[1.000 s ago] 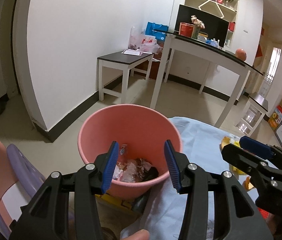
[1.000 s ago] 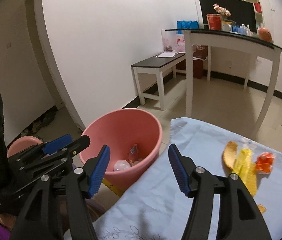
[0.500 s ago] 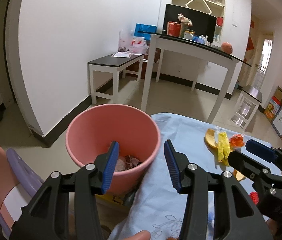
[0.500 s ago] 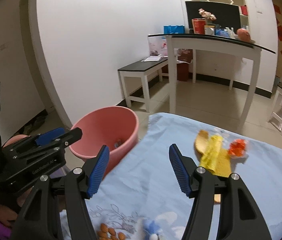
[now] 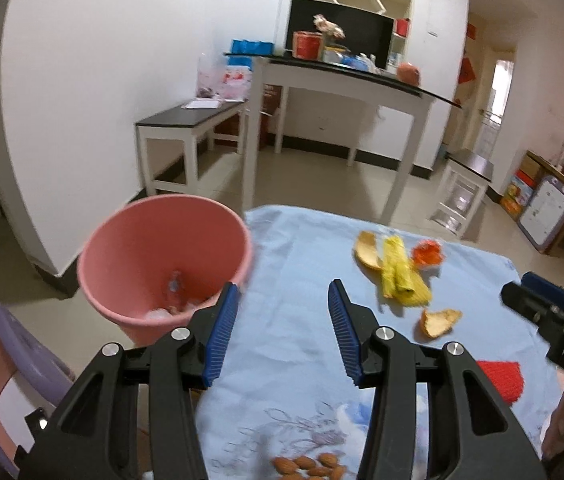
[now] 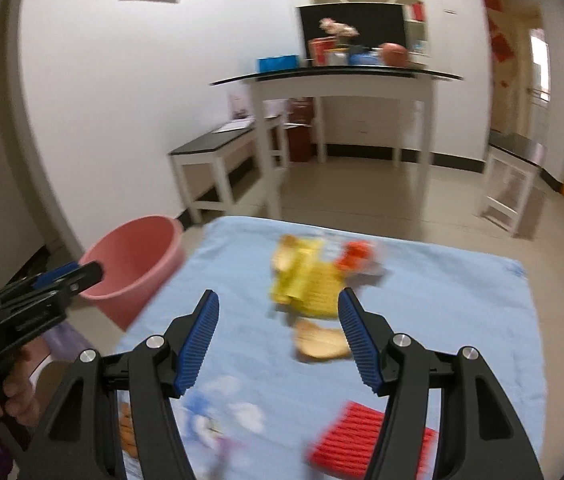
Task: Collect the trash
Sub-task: 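Grasp the tan bread crust with the left tool while the right tool grasps the red foam net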
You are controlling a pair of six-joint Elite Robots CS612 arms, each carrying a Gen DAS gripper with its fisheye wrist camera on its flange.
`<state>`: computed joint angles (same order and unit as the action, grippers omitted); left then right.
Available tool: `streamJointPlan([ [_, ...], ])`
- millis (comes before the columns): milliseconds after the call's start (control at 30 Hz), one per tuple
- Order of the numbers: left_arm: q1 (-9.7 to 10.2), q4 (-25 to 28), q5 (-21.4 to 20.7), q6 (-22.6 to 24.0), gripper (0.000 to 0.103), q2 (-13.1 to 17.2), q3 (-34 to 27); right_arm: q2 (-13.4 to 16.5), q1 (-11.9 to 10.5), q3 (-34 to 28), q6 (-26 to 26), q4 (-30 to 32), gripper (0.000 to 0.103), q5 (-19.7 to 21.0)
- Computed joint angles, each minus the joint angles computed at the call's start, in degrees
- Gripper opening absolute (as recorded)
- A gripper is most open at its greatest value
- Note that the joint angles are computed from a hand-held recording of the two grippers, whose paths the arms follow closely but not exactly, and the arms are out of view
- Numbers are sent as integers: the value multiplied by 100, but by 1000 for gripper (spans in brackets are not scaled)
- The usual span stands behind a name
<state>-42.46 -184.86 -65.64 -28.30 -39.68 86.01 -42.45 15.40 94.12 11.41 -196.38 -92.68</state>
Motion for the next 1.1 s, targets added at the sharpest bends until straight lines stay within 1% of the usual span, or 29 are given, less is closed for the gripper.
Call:
streamJointPlan([
  [167, -67, 78, -520, 190, 47, 122, -152, -102, -221, 410, 298, -81, 61, -297],
  [233, -101, 143, -745, 334, 47, 173, -222, -132, -300, 551, 437, -36, 61, -339],
  [400, -220, 256, -934, 755, 47, 293, -416, -162, -395, 823, 589, 50, 61, -370],
  [533, -257, 370, -1156, 906, 47, 399, -576, -178, -436, 991, 653, 244, 61, -181],
  [700, -243, 663, -1469, 879, 47, 549, -861, -138, -463, 998, 683, 612, 61, 71],
  [833, -230, 980, -1614, 813, 47, 708, -1189, -103, -504, 918, 684, 800, 61, 426],
  [967, -223, 1341, -1622, 717, 47, 880, -1541, -66, -498, 819, 584, 992, 61, 518],
  [1033, -213, 1550, -1608, 657, 47, 979, -1739, -51, -506, 784, 566, 1039, 59, 605],
  [1100, -216, 1703, -1556, 643, 47, 1058, -1896, -48, -513, 769, 530, 1064, 50, 654],
])
